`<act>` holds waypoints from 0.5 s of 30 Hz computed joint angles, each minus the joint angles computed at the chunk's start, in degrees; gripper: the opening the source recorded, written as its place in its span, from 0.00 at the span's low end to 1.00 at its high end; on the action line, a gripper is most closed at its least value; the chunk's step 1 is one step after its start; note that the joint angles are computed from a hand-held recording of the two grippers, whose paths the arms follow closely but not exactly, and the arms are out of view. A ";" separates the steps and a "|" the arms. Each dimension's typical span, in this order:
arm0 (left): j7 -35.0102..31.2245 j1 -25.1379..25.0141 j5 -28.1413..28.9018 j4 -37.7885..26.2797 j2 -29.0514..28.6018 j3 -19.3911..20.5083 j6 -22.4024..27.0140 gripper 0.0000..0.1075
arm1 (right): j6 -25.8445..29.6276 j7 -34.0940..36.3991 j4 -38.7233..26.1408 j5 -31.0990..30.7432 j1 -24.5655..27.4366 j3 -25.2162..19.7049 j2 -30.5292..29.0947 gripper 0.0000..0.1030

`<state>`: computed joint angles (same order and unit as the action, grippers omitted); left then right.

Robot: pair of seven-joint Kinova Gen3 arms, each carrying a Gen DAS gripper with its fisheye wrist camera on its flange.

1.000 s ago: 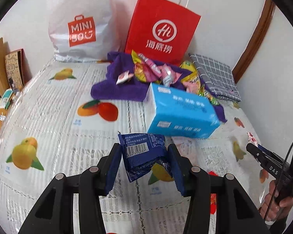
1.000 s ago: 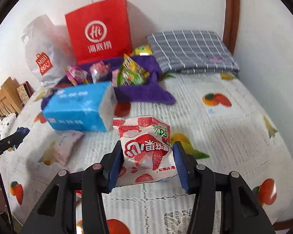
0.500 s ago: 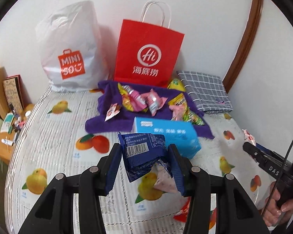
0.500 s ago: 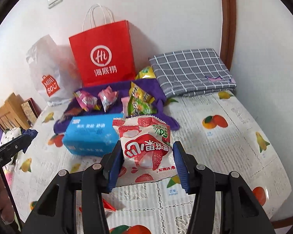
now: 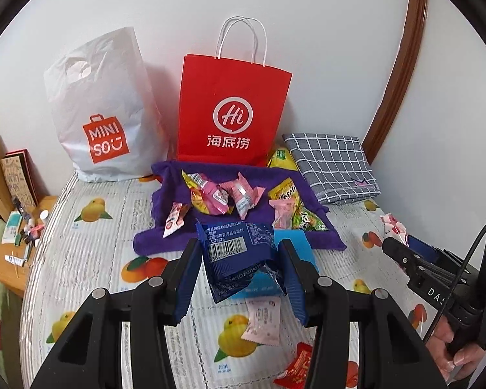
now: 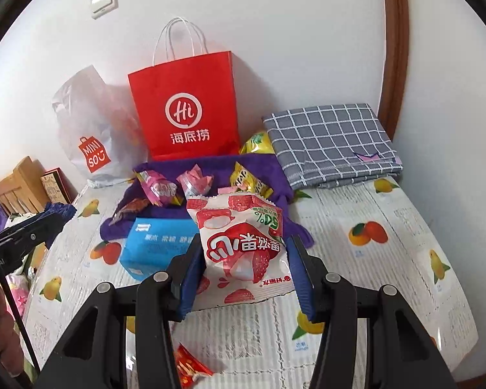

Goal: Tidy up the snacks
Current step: 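Carry the blue packet in the left tool and strawberry bag in the right toward the towel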

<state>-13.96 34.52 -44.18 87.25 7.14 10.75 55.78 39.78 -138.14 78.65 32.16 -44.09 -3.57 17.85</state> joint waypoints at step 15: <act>-6.58 -2.27 3.74 -3.59 2.00 -2.05 -2.02 0.43 | 4.10 2.13 -8.27 -0.27 -1.71 1.40 4.42 0.49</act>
